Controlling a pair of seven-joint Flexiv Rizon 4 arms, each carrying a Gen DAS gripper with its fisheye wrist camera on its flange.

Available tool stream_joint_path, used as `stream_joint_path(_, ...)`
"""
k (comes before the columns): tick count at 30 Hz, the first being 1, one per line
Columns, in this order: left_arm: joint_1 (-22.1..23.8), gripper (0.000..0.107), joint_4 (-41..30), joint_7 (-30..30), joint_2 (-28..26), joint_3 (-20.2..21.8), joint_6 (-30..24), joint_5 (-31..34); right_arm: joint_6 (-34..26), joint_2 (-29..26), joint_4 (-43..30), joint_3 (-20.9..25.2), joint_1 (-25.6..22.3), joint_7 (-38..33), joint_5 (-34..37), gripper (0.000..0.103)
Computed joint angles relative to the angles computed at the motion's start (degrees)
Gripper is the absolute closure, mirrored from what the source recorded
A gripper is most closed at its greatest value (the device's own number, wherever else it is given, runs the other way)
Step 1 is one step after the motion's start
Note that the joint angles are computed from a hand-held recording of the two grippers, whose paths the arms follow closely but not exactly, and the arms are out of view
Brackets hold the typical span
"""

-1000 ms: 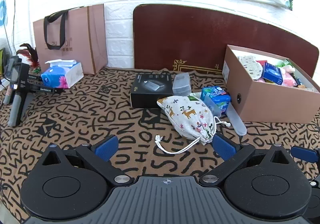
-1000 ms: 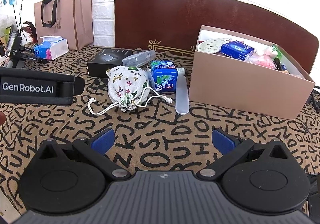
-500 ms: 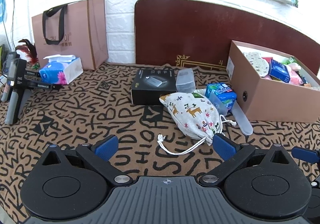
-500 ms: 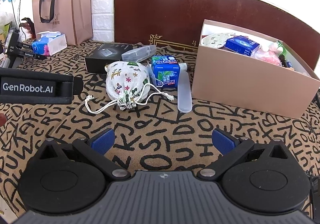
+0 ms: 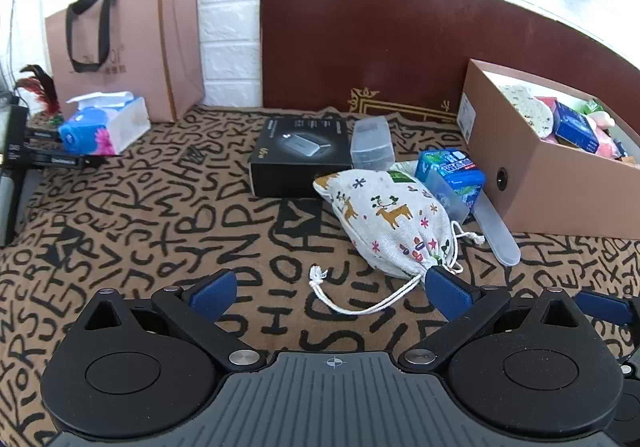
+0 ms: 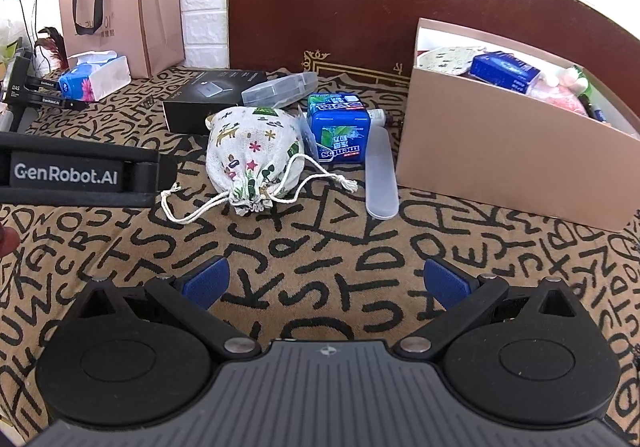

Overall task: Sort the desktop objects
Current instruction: 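Move the left tool toward the white deer-print drawstring bag, then close the left gripper on the white deer-print drawstring bag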

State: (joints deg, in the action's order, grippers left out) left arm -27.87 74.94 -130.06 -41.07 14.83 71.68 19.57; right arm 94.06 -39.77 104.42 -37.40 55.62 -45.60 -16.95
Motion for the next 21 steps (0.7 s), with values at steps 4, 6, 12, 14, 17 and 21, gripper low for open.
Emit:
stream_joint_path(4,2.42,0.004,-1.57,3.50,-1.37,-2.76,0.34,-2.13,2.26,-0.94,-2.03,3.48,-3.32,-2.06,-0.01,0.000)
stream_joint_path(6,3.89,0.004,-2.55,5.92,-2.33,-4.48,1.16,-3.89,3.37,-1.58,-3.58,5.85,-5.42,-4.17,-0.03,0.000)
stream_joint_path(12,6.57,0.004,-7.03,14.14,-6.00,-7.98,0.33,-9.34,4.19,-4.03,-9.41,12.64,-11.22,-9.58,1.02,0.002)
stream_joint_path(14,7.53,0.004,-8.30,16.82,-7.16,-9.47,-0.18,-11.61,3.60,-4.77,-11.51,15.48,-13.60,-10.77,0.82,0.004)
stream_joint_path(17,8.24,0.004,-9.91,19.77,-8.72,-10.64,-0.15,-14.34,2.47,-5.91,-14.44,19.08,-16.55,-11.63,0.42,0.006)
stream_joint_path(21,8.94,0.007,-12.21,23.38,-10.50,-11.73,-2.04,-17.33,1.33,-7.48,-17.84,23.24,-19.92,-12.52,-0.61,0.010)
